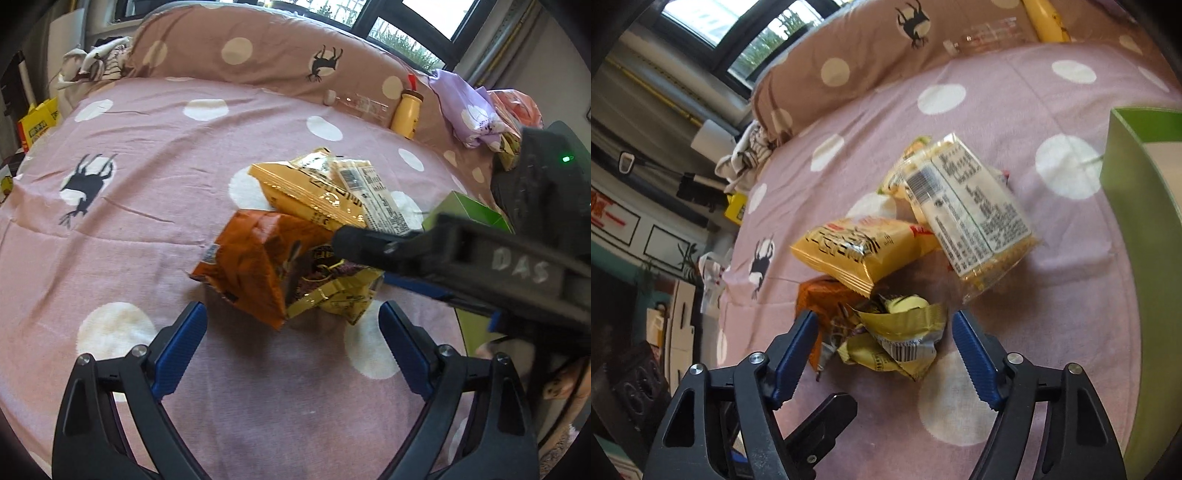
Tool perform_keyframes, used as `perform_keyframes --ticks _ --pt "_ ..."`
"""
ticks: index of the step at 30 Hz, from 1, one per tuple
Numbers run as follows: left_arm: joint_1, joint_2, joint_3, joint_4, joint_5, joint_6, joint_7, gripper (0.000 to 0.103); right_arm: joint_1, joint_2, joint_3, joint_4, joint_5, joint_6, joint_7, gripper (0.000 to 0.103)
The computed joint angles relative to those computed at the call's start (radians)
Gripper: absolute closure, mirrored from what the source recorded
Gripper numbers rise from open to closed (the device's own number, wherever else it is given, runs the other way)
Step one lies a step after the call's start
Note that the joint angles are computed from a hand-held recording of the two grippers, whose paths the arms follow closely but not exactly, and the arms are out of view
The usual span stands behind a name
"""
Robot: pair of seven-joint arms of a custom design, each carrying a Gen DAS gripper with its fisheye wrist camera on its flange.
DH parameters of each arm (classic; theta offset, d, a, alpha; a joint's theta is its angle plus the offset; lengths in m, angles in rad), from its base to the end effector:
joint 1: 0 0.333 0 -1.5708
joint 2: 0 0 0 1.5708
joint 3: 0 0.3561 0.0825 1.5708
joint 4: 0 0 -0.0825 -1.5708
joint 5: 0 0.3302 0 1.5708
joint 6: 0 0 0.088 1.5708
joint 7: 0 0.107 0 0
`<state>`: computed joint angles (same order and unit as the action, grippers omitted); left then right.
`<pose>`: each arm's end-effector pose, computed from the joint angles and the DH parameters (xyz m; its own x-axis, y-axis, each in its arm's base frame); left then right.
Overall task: Organize snacks
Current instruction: 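Lower the right gripper onto the yellow crumpled bag and grasp it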
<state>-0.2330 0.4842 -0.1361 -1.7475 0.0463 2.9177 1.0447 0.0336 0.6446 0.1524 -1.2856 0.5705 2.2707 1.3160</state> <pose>0.6446 -0.2333 0.4477 0.0401 -0.9385 0.3429 -0.8109 -0.2310 -0.5377 0.7282 0.1158 0.4662 0.1798 -0.8415 -0.5094 -0.9365 0.0120 -0.3505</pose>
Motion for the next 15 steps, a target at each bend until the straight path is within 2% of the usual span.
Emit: perform_keyframes --ticks 3,7,11,14,15 --pt "0.032 0.028 -0.047 0.034 -0.031 -0.024 0.043 0.009 0.0 0.037 -0.004 0.045 -0.009 -0.04 0.029 0.033" --pt "0.015 0.053 -0.028 0.071 -0.03 -0.066 0.043 0.012 -0.015 0.081 0.008 0.106 -0.002 -0.104 0.051 0.04" --pt "0.067 0.079 -0.098 0.09 -0.091 -0.072 0.105 0.016 -0.013 0.075 0.006 0.09 -0.001 -0.087 0.047 0.045" --pt "0.063 0.089 -0.104 0.103 -0.114 -0.081 0.128 0.023 -0.024 0.068 0.02 0.08 0.018 -0.097 0.026 0.05" --pt "0.065 0.093 -0.112 0.105 -0.122 -0.076 0.143 0.031 -0.029 0.068 0.026 0.079 0.027 -0.108 0.017 0.05"
